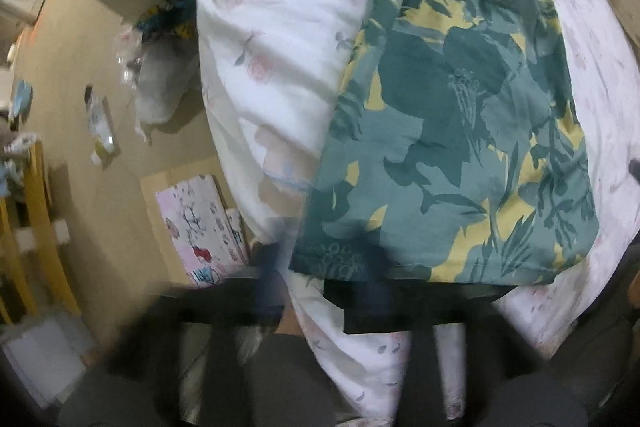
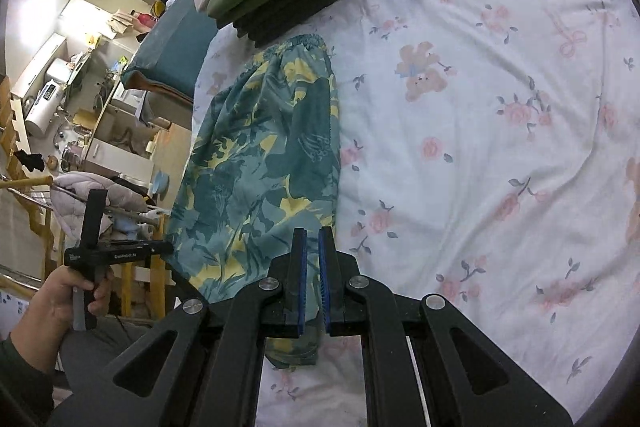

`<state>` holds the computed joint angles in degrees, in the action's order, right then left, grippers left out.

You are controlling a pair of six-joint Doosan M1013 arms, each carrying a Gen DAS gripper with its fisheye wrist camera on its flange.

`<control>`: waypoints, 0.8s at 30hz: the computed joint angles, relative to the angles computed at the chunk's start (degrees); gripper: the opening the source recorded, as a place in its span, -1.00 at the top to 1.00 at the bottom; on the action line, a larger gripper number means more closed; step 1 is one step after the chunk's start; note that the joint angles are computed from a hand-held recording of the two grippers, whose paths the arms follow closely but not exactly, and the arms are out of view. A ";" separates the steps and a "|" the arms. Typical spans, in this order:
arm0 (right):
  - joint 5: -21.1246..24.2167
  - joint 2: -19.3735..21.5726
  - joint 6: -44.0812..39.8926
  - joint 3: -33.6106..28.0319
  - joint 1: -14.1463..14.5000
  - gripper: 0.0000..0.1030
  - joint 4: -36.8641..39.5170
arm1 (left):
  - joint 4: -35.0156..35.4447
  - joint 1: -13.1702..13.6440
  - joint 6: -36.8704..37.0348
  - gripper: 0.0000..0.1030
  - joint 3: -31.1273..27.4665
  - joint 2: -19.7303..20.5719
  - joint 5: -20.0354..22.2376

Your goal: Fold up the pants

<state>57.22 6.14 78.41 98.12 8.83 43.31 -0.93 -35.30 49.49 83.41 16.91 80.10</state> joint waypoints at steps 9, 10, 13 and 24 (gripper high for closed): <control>6.93 3.52 4.72 1.64 0.68 -0.53 4.71 | -3.66 -0.51 7.39 0.58 0.24 2.83 0.63; 7.90 4.12 3.83 1.44 1.44 -0.53 4.65 | -2.95 -0.89 7.95 0.72 0.04 2.82 0.62; 9.64 5.03 1.05 1.61 3.06 -0.50 6.53 | -0.89 -2.12 8.87 0.92 -0.72 2.56 0.95; 5.79 -0.80 -1.85 4.00 4.19 0.86 6.80 | -1.42 -4.11 -0.03 0.94 1.29 -3.32 -7.45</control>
